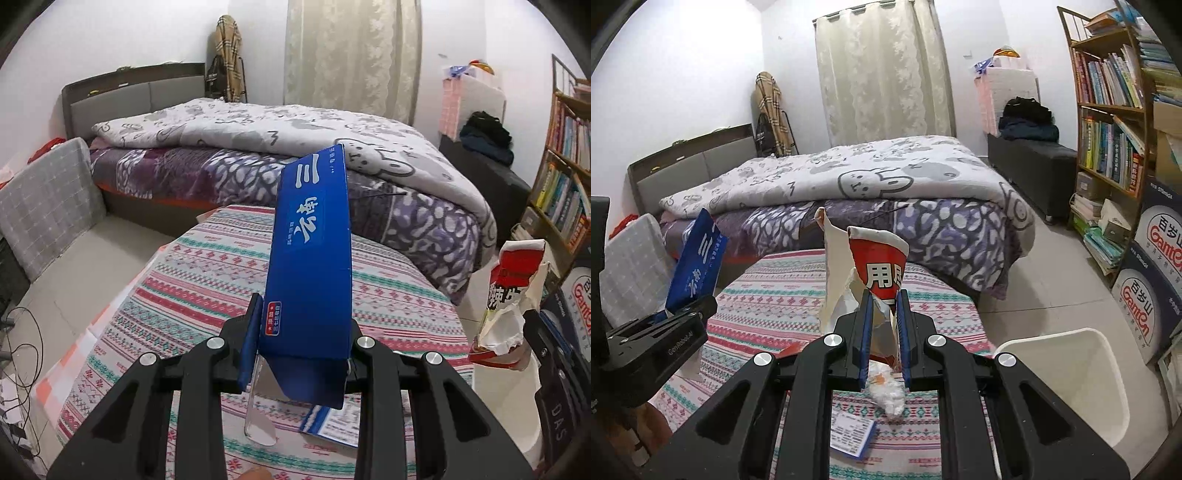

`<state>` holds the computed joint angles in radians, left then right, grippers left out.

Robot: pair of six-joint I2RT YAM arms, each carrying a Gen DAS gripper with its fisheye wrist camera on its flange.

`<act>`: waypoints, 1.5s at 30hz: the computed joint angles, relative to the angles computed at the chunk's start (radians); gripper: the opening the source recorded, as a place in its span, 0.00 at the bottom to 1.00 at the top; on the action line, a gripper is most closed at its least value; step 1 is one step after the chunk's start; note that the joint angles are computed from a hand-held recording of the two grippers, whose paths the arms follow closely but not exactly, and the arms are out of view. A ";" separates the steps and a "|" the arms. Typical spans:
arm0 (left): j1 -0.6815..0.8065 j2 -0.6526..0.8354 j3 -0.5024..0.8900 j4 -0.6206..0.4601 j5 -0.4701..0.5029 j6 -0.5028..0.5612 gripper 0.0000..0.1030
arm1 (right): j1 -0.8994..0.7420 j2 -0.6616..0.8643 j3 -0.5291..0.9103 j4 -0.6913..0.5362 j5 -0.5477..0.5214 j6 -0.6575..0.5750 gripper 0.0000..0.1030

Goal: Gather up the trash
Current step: 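Carry both to the white bin, open the right tool while the left tool drops the blue box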

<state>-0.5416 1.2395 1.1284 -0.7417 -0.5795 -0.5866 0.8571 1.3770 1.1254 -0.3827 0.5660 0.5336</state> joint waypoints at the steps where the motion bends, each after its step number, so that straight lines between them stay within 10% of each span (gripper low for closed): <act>1: -0.013 0.008 0.007 -0.002 -0.006 -0.006 0.30 | -0.005 -0.009 -0.005 -0.002 0.000 0.000 0.12; 28: -0.281 0.264 0.215 -0.013 -0.069 -0.079 0.30 | -0.312 -0.260 -0.139 -0.180 -0.087 0.073 0.13; 45: -0.398 0.436 0.386 -0.021 -0.063 -0.076 0.30 | -0.508 -0.430 -0.214 -0.247 -0.117 0.058 0.51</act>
<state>-0.9393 1.6759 1.5144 -0.7626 -0.6424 -0.6630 0.3491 0.9475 0.9109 -0.6292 0.4490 0.5920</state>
